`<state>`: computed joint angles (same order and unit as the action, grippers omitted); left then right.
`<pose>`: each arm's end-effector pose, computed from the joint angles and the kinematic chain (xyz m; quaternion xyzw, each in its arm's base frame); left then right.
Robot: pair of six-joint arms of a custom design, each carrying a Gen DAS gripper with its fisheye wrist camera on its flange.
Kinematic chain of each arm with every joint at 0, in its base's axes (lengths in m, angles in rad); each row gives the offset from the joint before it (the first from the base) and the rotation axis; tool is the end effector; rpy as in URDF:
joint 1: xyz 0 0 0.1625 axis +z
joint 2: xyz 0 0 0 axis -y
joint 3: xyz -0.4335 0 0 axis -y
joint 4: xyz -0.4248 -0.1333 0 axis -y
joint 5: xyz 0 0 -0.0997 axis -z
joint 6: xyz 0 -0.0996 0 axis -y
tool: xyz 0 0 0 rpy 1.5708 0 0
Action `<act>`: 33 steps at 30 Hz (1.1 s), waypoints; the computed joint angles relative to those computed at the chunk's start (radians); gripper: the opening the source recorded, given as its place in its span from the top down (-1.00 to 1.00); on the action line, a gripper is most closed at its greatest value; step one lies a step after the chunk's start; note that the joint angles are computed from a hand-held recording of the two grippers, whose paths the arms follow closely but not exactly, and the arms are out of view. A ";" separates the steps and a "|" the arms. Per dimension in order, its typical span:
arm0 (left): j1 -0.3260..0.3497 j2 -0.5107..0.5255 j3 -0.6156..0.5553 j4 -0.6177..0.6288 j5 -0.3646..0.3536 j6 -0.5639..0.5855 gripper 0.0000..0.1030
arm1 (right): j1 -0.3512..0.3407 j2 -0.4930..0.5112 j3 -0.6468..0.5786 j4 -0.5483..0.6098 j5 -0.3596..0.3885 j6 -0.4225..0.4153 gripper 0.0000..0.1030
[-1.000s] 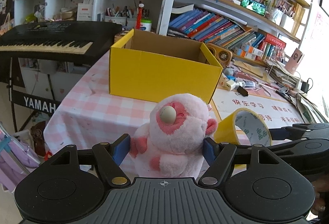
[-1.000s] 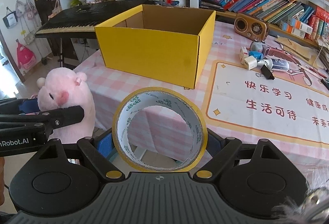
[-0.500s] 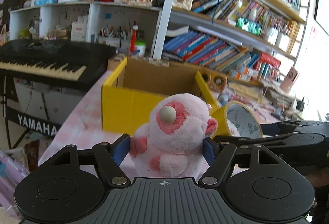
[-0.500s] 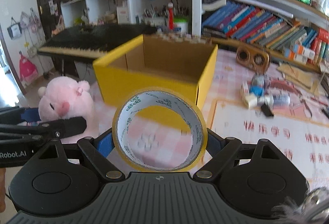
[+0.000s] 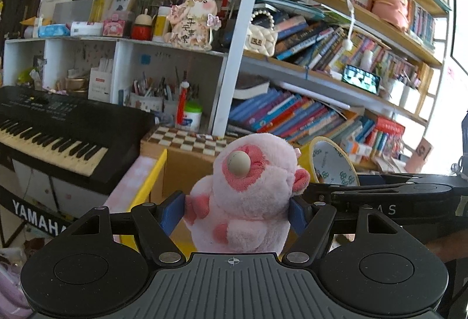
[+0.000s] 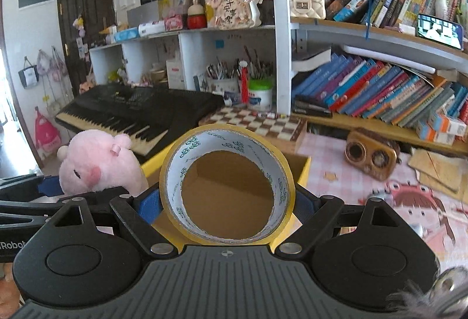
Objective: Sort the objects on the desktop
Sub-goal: 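Lower the pig and tape into the yellow box and open both tools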
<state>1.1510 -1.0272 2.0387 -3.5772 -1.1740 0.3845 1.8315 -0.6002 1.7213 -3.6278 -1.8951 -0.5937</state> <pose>-0.0799 -0.6005 0.2070 0.2507 0.8296 -0.4708 0.1649 0.2728 -0.6285 0.0491 0.2987 -0.8318 0.4151 0.2159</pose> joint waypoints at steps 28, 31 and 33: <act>0.062 0.279 -0.444 0.505 0.271 0.108 -0.53 | -0.094 0.273 -0.643 0.796 -0.134 -0.424 -0.68; 0.058 0.284 -0.453 0.555 0.302 0.092 -0.63 | -0.094 0.277 -0.660 0.832 -0.137 -0.499 -0.68; 0.052 0.289 -0.459 0.592 0.333 0.066 -0.68 | -0.094 0.281 -0.662 0.831 -0.134 -0.578 -0.69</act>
